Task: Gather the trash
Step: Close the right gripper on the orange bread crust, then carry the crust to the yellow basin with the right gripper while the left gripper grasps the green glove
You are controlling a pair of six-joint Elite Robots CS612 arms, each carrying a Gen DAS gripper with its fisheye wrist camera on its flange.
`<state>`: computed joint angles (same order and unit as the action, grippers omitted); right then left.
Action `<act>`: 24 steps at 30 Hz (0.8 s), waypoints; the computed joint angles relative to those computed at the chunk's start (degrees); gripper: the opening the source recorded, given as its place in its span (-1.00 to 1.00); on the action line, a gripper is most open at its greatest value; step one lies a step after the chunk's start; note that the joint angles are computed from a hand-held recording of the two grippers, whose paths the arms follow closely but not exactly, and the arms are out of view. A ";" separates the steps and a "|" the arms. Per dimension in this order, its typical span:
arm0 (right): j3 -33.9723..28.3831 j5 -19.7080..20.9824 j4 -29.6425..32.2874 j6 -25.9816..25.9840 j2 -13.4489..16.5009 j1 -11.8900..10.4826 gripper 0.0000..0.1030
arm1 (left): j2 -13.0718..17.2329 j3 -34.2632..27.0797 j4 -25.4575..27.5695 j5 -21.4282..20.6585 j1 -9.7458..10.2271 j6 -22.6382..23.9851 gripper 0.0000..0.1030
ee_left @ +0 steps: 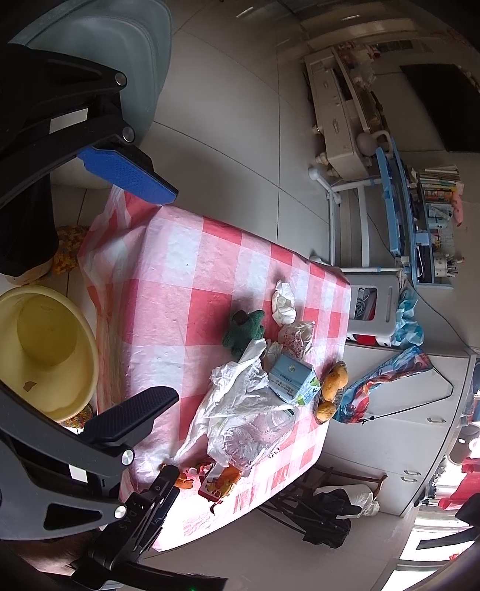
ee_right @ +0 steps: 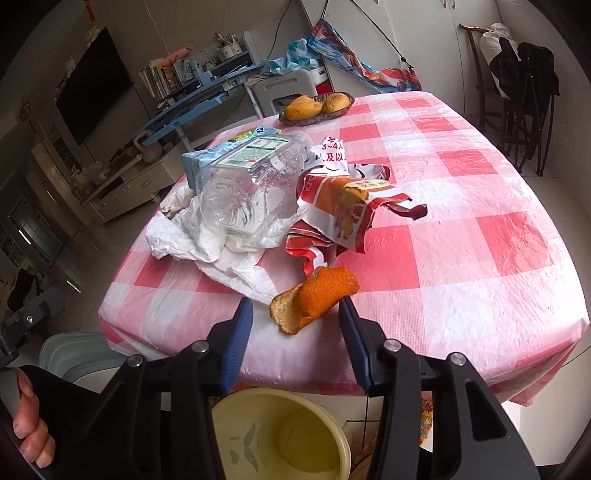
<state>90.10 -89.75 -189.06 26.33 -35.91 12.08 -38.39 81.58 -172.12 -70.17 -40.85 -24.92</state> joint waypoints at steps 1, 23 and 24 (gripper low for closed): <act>-0.03 -0.19 0.05 0.03 0.01 -0.03 -0.10 | 0.14 -0.44 0.75 0.10 0.11 0.01 0.85; -0.49 2.43 -2.47 1.19 0.82 -1.27 -0.63 | 12.80 -26.07 23.23 -5.31 2.46 9.18 0.46; -0.35 2.67 -2.76 1.32 0.79 -1.34 -0.63 | 13.32 -26.99 23.72 -5.83 2.48 9.61 0.36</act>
<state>89.75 -87.08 -191.81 27.64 -35.12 10.75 -25.08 54.59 -148.40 -76.01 -38.38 -15.31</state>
